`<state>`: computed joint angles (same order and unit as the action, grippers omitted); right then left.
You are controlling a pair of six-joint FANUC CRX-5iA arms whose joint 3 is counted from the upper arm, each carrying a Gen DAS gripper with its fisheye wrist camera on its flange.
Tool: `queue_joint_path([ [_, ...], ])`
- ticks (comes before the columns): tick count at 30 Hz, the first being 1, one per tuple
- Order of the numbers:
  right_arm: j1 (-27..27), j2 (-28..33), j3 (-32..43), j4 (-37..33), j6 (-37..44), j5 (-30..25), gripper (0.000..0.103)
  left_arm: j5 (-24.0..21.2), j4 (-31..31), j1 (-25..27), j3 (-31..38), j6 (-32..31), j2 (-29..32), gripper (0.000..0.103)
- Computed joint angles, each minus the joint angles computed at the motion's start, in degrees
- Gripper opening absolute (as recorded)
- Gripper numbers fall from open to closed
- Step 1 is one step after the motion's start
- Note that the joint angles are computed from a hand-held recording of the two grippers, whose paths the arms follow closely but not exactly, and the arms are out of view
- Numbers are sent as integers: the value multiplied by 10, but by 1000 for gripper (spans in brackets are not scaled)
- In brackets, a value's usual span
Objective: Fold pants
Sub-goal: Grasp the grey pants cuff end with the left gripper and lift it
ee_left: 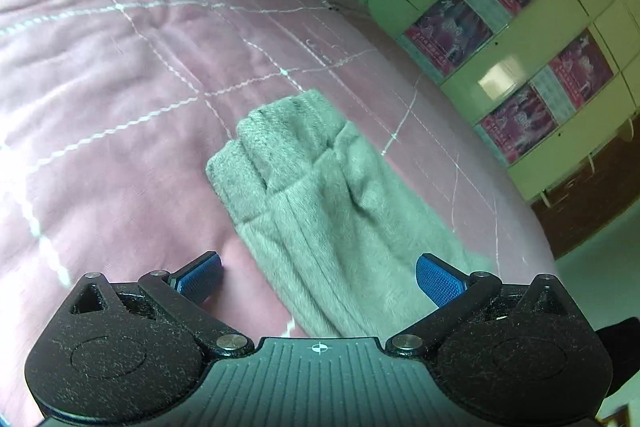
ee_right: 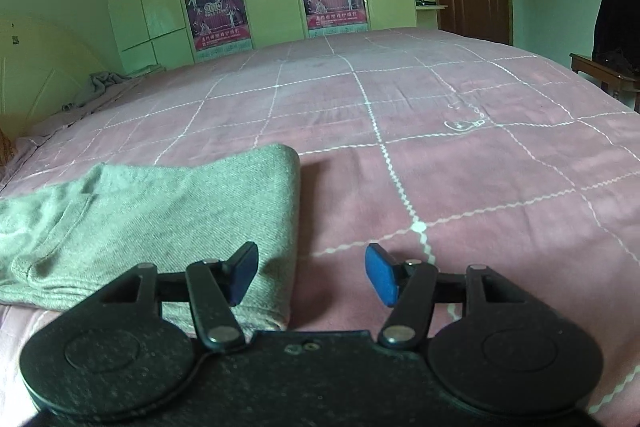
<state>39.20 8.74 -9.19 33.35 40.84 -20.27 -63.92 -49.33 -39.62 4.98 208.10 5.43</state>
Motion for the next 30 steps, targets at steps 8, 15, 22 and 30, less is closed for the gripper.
queue_joint_path([
  [8,-13,-1,-9,41,-65,2,59,66,-42,29,-16,-21,17,101],
  [15,-35,10,-4,105,-150,-25,60,104,-60,44,-27,-75,16,100],
  [22,-44,19,12,109,-149,-41,60,150,-100,58,-88,23,-19,51],
  [30,-53,27,34,76,-111,-59,61,105,-173,14,-84,61,-19,36],
])
